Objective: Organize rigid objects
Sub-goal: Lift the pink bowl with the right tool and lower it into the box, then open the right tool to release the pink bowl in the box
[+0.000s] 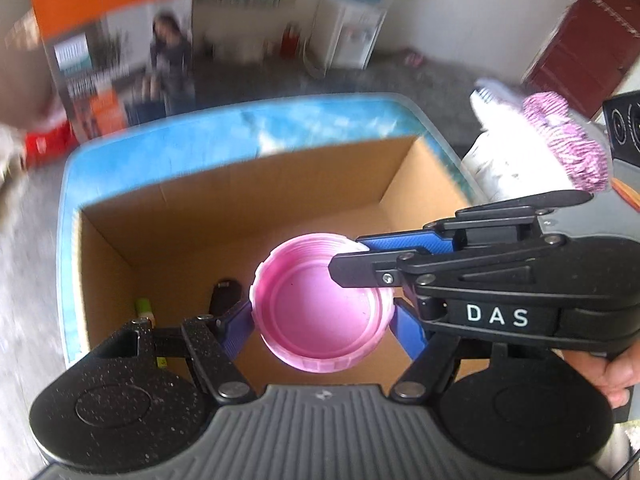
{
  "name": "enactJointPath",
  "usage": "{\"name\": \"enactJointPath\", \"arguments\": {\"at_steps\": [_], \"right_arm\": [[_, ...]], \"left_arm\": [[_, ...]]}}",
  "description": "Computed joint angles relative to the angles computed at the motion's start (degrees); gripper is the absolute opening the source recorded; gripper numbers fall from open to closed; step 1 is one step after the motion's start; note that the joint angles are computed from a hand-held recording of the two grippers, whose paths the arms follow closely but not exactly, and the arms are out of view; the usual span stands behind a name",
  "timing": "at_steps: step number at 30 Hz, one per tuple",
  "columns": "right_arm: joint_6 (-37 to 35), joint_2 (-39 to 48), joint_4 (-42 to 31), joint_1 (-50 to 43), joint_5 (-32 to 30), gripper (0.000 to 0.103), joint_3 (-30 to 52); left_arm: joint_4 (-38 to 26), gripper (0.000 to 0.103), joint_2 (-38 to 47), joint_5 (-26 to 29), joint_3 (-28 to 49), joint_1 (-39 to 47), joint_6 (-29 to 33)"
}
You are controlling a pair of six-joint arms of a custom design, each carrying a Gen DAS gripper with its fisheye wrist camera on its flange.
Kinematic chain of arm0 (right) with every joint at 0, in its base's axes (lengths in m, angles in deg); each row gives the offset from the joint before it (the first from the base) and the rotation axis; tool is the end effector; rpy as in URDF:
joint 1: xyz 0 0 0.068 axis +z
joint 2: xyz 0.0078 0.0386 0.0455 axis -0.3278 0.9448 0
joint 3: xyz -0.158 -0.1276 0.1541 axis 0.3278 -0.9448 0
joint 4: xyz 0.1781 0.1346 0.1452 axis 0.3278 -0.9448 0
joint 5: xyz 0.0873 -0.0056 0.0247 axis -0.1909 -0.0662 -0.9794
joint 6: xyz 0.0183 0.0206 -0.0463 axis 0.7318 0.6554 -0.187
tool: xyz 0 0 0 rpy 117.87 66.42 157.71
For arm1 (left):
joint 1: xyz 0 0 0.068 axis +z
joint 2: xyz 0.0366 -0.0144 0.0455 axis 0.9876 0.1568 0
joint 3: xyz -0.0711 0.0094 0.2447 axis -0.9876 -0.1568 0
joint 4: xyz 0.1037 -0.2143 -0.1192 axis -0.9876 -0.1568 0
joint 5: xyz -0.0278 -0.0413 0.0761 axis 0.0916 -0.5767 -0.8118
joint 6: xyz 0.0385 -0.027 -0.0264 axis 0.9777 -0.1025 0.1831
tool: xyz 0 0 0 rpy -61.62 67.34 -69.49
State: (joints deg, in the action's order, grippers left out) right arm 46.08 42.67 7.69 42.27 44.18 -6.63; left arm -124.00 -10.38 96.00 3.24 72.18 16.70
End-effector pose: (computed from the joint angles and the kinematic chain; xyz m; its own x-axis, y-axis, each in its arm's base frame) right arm 0.1535 0.2540 0.2043 -0.8051 0.2459 -0.5397 0.0162 0.9188 0.3945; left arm 0.2285 -0.0501 0.1857 -0.6913 0.5803 -0.4305 0.7009 0.6833 -0.2046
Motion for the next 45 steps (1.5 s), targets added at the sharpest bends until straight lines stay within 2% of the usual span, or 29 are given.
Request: {"name": "enactJointPath", "arguments": {"at_steps": [2,7,13,18,25,33,37,40,41,45], "right_arm": [[-1.21,2.58,2.14,-4.29,-5.79,0.016,-0.34],[-1.37,11.03,7.43,-9.54,-15.35,0.016,-0.53],[-3.64,22.52,11.19,-14.19,-22.53,0.016,4.19],[-5.39,28.7,11.99,-16.47,-25.05,0.016,8.65],[-6.85,35.55,14.28,-18.16,-25.53,0.016,14.74],[-6.83,39.65,20.22,-18.84,-22.53,0.019,16.54],[-5.36,37.45,22.96,-19.03,-22.02,0.039,13.41],[-4.83,33.94,24.09,-18.29,-20.13,0.045,10.52],[-4.52,32.34,24.55,-18.16,-19.73,0.045,9.12],[-2.53,23.7,26.65,-16.45,-16.84,0.048,1.89]], "left_arm": [[0.6,0.074,6.87,-1.19,2.52,-0.29,-0.08],[0.75,0.074,20.78,-4.33,9.09,-1.95,-2.12],[0.44,0.074,28.54,-7.18,13.24,-2.8,-4.3],[-0.51,0.074,32.72,-8.25,17.01,-1.29,-4.45],[4.55,0.074,31.08,-12.12,15.59,0.7,-5.64],[6.69,0.077,27.58,-10.71,13.28,3.93,-6.96],[4.77,0.084,25.14,-7.81,13.04,6.6,-5.37],[3.72,0.087,21.81,-6.01,11.93,8.26,-4.55],[5.6,0.088,21.17,-5.74,10.78,5.95,-7.29],[4.06,0.089,14.97,-2.95,9.01,5.83,-8.38]]}}
